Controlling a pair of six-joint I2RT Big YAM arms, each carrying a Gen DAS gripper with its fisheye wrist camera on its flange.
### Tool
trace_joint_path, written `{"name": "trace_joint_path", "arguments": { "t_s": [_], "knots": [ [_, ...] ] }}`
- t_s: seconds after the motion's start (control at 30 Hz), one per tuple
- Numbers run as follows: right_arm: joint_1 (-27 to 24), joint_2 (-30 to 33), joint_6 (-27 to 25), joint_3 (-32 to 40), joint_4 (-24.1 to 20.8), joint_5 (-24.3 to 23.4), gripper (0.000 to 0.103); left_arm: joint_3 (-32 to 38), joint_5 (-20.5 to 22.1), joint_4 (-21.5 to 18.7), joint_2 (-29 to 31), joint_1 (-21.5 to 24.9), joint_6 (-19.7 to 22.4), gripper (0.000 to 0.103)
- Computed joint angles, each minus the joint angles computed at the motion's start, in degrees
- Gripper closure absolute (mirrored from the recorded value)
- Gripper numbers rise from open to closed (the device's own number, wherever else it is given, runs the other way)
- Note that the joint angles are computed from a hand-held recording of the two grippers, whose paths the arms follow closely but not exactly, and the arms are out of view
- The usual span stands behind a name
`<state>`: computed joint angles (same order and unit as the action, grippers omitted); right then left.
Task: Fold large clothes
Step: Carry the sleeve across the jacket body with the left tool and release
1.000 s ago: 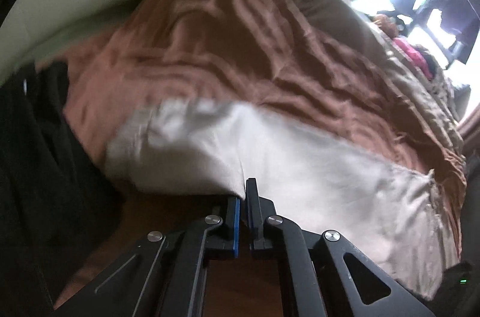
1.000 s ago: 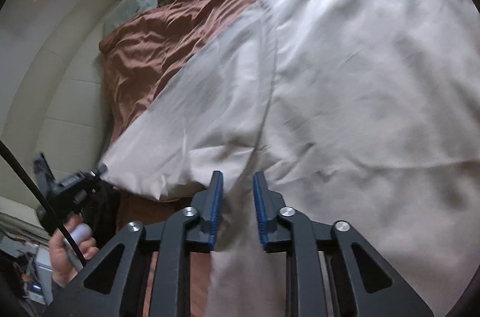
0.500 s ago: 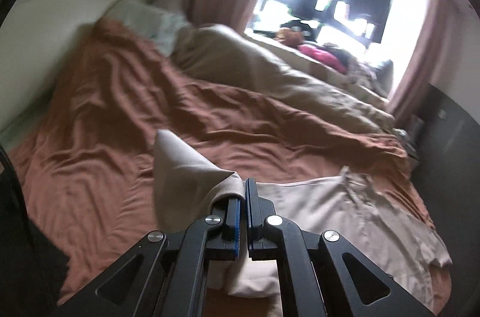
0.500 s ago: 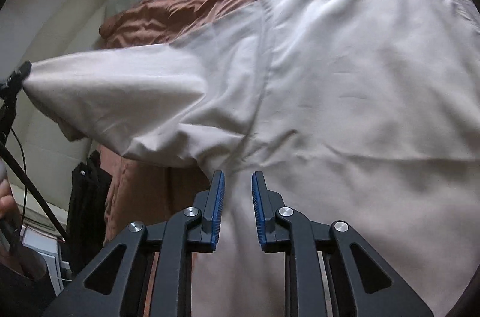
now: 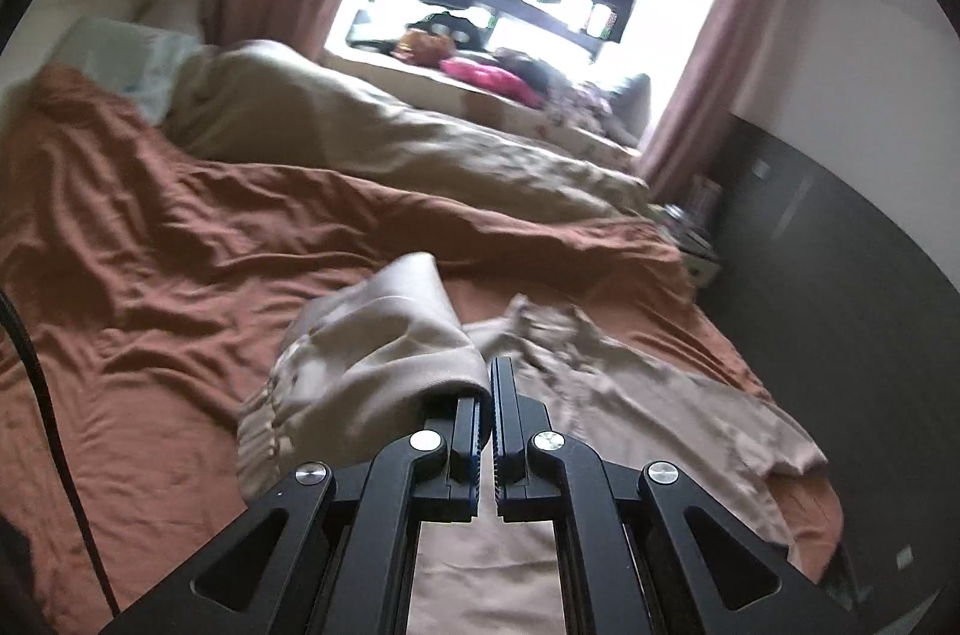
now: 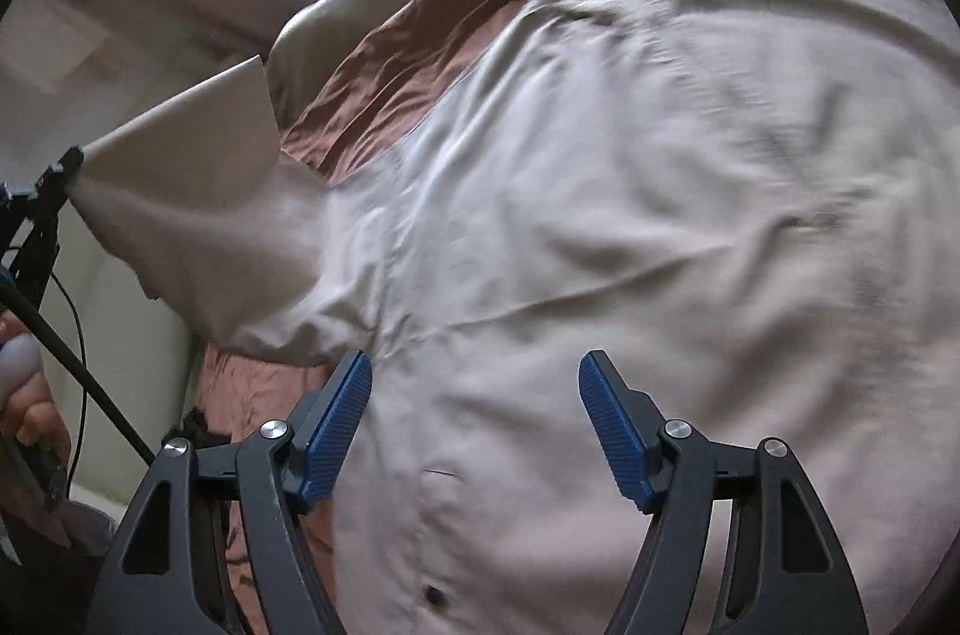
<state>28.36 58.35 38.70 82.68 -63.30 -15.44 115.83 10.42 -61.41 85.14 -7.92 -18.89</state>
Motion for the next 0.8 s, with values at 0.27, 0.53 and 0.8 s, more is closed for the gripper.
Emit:
{"name": "trace_joint_path", "arguments": {
  "t_s": [0.27, 0.53, 0.8],
  "knots": [
    [-6.9, -2.7, 1.4, 0.7, -2.1, -1.0, 0.033, 6.6, 3.2, -2.0, 5.1, -6.4, 1.2, 0.100],
    [-15.0, -2.9, 1.9, 0.1, -2.1, -5.6, 0.033, 10.5, 10.3, -10.3, 12.9, -9.7, -0.8, 0.076],
    [-14.4, -3.2, 2.9, 0.2, -1.8, -1.5, 0.033, 3.2, 16.5, -16.4, 9.9, -8.0, 1.8, 0.022]
  ]
}}
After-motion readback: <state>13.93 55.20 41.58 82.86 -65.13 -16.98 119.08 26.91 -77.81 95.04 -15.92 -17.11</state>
